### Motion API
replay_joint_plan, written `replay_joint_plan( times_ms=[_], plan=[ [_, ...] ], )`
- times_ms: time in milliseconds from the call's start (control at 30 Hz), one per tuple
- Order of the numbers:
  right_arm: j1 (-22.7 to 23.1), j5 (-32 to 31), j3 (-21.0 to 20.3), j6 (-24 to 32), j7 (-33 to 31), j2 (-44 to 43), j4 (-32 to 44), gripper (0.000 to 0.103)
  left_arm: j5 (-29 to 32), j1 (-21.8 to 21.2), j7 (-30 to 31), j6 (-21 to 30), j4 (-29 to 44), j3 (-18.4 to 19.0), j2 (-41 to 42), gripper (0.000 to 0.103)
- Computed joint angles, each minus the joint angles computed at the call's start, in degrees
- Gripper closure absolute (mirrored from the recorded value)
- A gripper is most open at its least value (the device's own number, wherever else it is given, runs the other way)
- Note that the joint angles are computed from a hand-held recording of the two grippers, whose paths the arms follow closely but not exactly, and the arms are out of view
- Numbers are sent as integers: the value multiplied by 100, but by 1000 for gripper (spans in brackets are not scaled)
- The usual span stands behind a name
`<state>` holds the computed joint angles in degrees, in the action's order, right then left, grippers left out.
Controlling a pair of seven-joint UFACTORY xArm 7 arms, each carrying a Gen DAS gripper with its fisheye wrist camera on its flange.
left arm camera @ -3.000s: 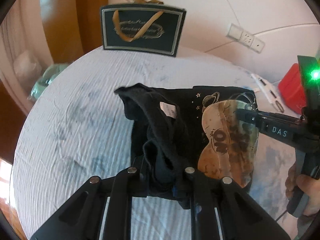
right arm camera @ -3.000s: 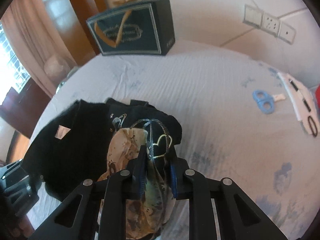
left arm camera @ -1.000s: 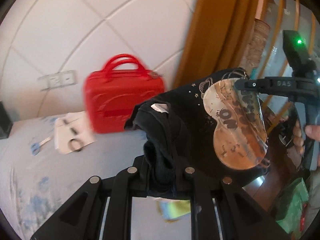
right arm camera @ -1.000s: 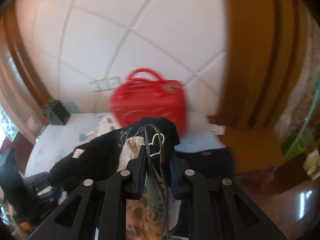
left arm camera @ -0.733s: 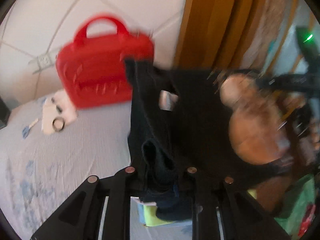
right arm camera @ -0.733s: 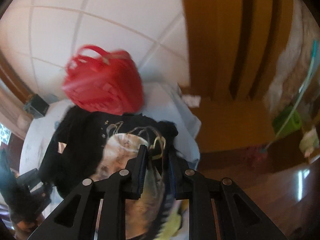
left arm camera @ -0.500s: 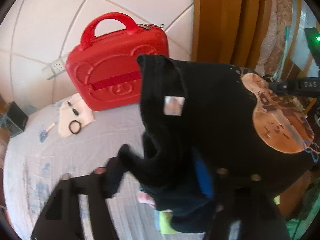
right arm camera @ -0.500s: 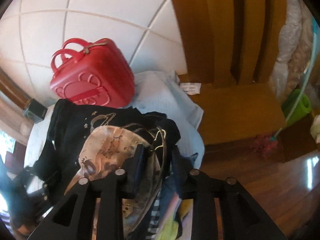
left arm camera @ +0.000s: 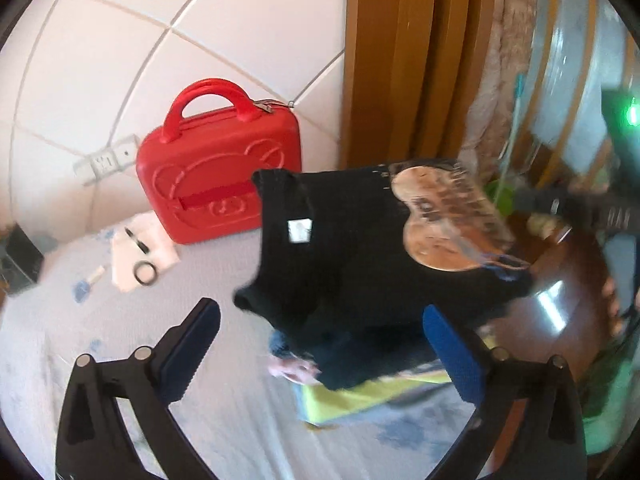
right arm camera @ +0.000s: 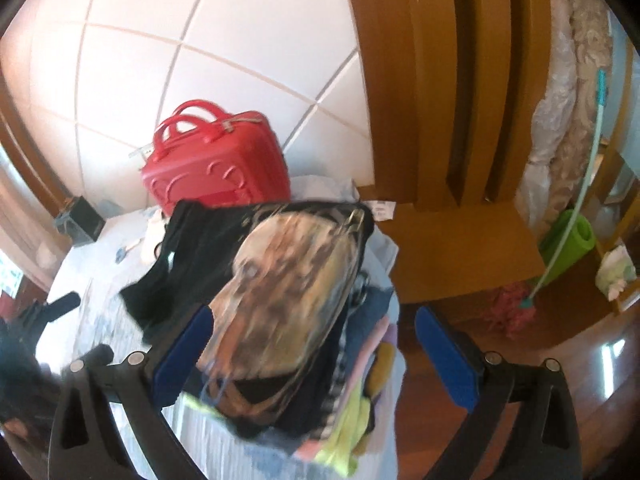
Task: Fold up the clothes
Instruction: 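Lower the shirt onto the clothes stack and open both grippers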
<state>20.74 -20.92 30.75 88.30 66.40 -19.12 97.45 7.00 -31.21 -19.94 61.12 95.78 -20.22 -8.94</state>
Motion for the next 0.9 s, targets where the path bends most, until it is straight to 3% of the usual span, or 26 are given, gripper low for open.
replay_joint_plan(
  times_ms=[67, 167, 367, 467, 900],
  plan=[
    [36, -97, 276, 169, 209, 82, 106, 1, -199, -32, 18, 184, -47, 18, -162, 0],
    [186, -267, 697, 533, 580, 297, 292, 1, 6, -6, -185, 460, -79, -147, -330, 0],
    [625, -722, 1101, 1174, 1190, 763, 578, 1, 49, 14, -239, 596, -263, -271, -580, 0],
    [857, -882, 1138, 1355, 1424, 896, 652, 1, 216, 41, -220, 914, -160, -393, -555, 0],
    [1830, -1386, 817, 1843, 1876, 1347, 1016, 1, 119, 116, -154, 925, -341, -438, -770, 0]
  ],
)
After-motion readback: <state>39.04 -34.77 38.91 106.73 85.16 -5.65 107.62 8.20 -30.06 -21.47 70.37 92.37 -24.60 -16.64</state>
